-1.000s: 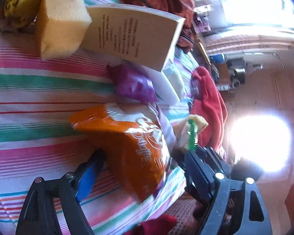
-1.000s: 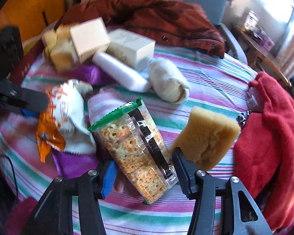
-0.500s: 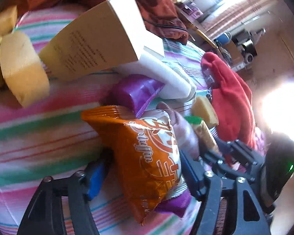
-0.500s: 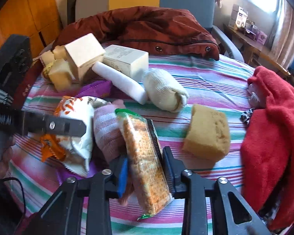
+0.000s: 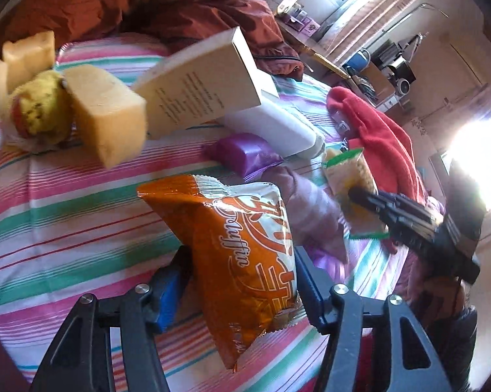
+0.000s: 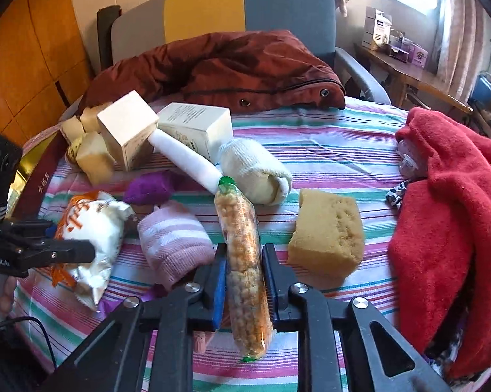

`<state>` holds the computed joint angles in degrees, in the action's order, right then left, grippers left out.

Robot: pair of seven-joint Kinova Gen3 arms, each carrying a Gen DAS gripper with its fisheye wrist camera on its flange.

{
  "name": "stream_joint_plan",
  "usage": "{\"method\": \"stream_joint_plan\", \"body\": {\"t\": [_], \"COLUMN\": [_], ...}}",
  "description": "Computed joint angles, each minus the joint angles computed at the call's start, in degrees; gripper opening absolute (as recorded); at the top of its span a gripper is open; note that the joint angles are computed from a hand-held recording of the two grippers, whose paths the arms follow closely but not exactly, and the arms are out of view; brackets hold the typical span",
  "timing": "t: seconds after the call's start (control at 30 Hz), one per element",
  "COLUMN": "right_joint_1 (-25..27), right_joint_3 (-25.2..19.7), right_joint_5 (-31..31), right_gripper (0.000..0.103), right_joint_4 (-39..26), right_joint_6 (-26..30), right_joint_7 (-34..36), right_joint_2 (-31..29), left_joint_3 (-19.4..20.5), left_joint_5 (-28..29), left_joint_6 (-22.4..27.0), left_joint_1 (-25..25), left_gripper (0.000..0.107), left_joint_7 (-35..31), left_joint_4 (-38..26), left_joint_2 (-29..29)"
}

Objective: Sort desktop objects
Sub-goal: 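Grasp the orange chip bag with the left tool while the right tool grasps the cracker packet, then carry both packets over the gold tray and release them inside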

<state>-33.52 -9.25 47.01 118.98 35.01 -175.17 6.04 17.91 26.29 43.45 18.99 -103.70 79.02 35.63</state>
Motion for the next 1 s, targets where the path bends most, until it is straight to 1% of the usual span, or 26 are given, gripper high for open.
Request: {"method": "stream_joint_plan", "body": {"t": [0.1,0.2,0.27,0.37,0.47,0.53,0.6,0.7,0.83,0.9,1.0], "right_joint_1": [-0.31,-1.39,-2.09,-2.76,-3.9,-4.63,-5.6,-6.8,-8.61,-9.34,-9.43], "right_joint_3": [-0.18,-1.41,-2.05,-2.46,-2.91,-2.83,-2.61,-1.75,-1.42,-1.28,-2.16], "right_joint_5": [1.63,2.12,1.57,0.84,-0.19,-0.77,-1.72,-4.47,-8.19,-10.22,-14.4], "right_gripper": [0.019,0.018,0.018,0.019,0.018,0.018,0.019,0.019,0.018,0.018,0.019], "right_joint_4": [0.51,-1.25,-3.27,-5.73,-9.43,-11.57,-14.63,-18.65,-26.09,-29.74,-36.08], "right_joint_6": [-1.46,0.82,2.47,3.21,4.11,2.92,1.59,-0.86,-2.84,-3.1,-4.59], "right_joint_7": [-3.21,-3.79,-2.33,-0.05,3.0,4.85,7.3,11.23,17.21,19.9,24.82], "right_joint_2": [-1.06,-0.94,-0.65,-0.55,0.58,1.55,3.49,6.45,11.96,14.46,18.88], "left_joint_3": [1.07,1.77,2.24,2.2,1.22,0.81,-0.43,-2.23,-5.44,-7.21,-10.0], "left_joint_5": [1.8,3.86,5.58,8.64,10.95,13.41,14.68,17.57,19.85,20.07,17.57], "left_joint_6": [-1.24,-2.75,-3.37,-4.47,-5.62,-6.18,-6.48,-6.62,-6.4,-6.26,-5.83], "left_joint_1": [-2.55,-4.68,-6.33,-8.91,-10.81,-12.87,-13.87,-16.9,-20.1,-21.48,-22.9], "left_gripper": [0.062,0.062,0.062,0.062,0.062,0.062,0.062,0.062,0.062,0.062,0.062], "left_joint_7": [-2.6,-5.38,-7.61,-10.29,-12.29,-14.33,-15.01,-17.74,-20.63,-20.87,-19.25], "left_joint_4": [3.21,6.02,7.77,10.83,13.74,15.82,17.07,19.57,21.49,21.96,20.99], "left_joint_2": [-2.24,-4.66,-6.18,-8.88,-11.84,-13.76,-15.27,-18.0,-20.33,-21.1,-21.14]}}
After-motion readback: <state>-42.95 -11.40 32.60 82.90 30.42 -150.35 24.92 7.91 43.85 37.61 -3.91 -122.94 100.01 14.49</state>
